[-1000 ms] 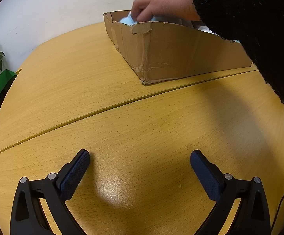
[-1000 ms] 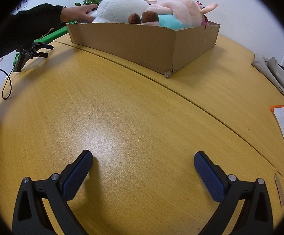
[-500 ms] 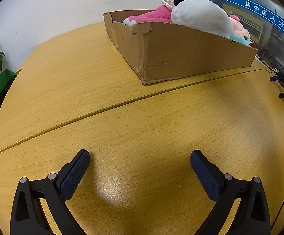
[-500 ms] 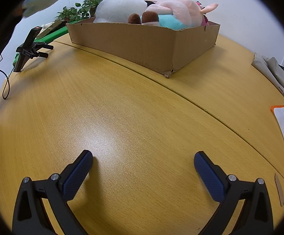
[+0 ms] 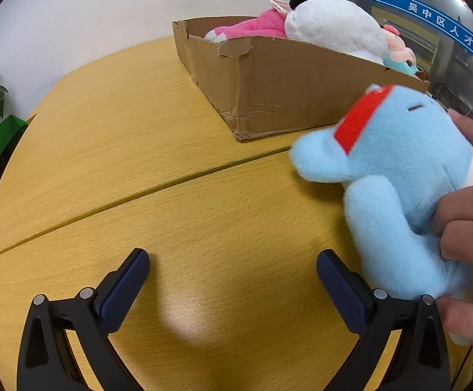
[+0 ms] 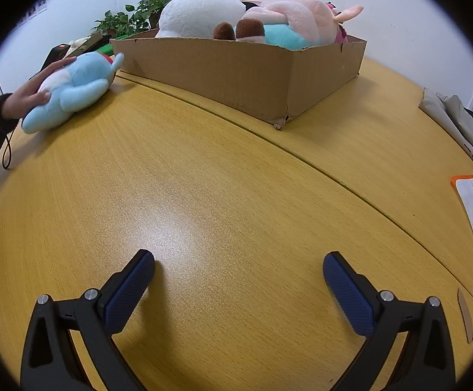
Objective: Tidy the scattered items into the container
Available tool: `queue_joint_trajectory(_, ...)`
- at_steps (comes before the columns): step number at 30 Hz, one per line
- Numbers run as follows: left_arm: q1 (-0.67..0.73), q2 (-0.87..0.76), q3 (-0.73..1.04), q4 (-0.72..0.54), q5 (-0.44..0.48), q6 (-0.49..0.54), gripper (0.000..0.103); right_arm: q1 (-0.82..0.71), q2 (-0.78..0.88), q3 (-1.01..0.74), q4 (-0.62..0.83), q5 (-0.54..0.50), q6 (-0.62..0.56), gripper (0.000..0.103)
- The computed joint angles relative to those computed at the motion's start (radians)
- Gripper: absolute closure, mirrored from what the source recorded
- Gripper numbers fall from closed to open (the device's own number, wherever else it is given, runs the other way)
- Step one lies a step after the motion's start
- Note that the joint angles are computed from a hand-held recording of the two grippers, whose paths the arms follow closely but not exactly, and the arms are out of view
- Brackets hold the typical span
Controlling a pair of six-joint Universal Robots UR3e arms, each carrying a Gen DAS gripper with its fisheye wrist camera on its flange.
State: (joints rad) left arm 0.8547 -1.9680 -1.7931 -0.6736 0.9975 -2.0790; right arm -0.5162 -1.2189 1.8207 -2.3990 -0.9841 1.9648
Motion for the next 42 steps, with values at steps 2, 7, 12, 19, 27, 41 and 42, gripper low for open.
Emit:
queue_joint_trajectory(2,0.000,0.000,-0.002,0.003,0.001,-0.003,0.000,-0.001,0.000,0.000,0.001,0.000,-0.001,0.000)
queue_joint_trajectory(7,-0.022,-0.059,0.052,0.024,0.008,-0.031,0.000,0.000,0.001,-0.002,0.000,0.000,0.001,0.000)
queue_joint_trajectory(12,-0.023,-0.059,0.052,0.024,0.008,-0.031,0.000,0.002,0.004,-0.005,-0.001,-0.001,0.003,0.000)
queue_joint_trajectory(19,-0.024,-0.059,0.051,0.026,0.009,-0.032,0.000,0.002,0.005,-0.006,-0.002,-0.001,0.004,0.000)
queue_joint_trajectory(27,-0.023,-0.060,0.053,0.024,0.008,-0.030,0.000,0.004,0.007,-0.009,-0.002,-0.001,0.007,0.000)
queue_joint_trajectory(41,-0.032,-0.061,0.052,0.031,0.011,-0.039,0.000,0.015,0.021,-0.031,-0.004,-0.005,0.022,0.000)
queue_joint_trajectory(42,-0.032,-0.061,0.052,0.031,0.011,-0.039,0.000,0.016,0.022,-0.032,-0.005,-0.005,0.023,0.000)
